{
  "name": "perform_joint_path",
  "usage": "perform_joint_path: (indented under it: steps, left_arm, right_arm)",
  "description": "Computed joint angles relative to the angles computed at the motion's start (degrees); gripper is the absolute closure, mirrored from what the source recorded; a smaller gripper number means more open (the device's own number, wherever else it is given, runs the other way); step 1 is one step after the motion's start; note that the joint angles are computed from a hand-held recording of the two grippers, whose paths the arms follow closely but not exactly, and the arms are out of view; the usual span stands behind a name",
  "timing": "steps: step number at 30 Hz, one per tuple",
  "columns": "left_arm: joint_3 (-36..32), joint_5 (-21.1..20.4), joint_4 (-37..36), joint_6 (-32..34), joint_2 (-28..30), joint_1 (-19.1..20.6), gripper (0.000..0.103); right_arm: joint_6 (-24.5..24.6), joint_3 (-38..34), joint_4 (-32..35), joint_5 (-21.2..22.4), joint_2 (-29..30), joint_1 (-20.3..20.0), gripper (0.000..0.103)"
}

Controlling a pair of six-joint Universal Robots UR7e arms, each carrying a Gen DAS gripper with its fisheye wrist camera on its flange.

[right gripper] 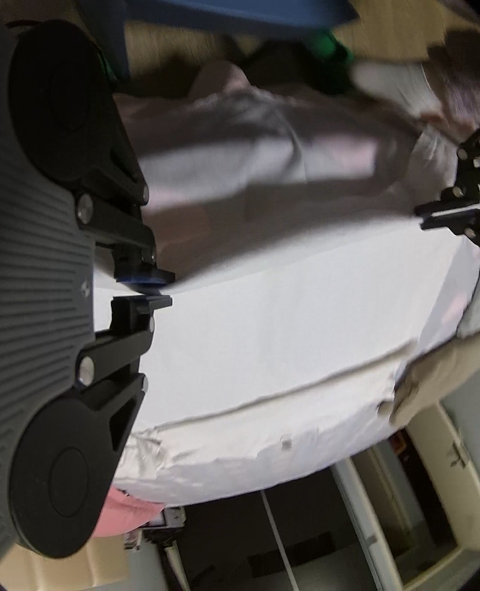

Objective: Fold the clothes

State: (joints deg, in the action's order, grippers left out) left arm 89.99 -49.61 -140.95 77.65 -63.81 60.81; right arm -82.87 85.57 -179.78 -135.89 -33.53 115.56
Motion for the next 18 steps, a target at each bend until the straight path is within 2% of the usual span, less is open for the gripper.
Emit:
perform_joint_path:
  steps: [4,8,12,15,18]
  left_arm:
    - [-4.9,0.8,-4.0,0.7,4.5,0.4,0.1]
    - [-11.7,2.4,-4.2,-0.6,9.4,0.8,0.1]
    - [-18.2,4.4,-1.8,-4.1,13.3,1.9,0.1]
    - [-21.1,5.6,-0.5,-6.2,14.7,2.4,0.1]
    - [-22.7,6.1,-0.2,-7.5,15.0,2.6,0.1]
  right_arm:
    - [-1.8,-4.7,-2.1,-0.1,2.9,-0.6,0.096]
    - [-1.4,-11.2,0.8,-0.1,5.6,-1.8,0.095]
    - [1.1,-17.3,4.4,-1.0,8.4,-2.9,0.084]
    - [1.9,-21.1,5.0,-2.0,10.4,-3.5,0.069]
    - [0.3,-24.8,2.0,-4.3,12.7,-4.0,0.068]
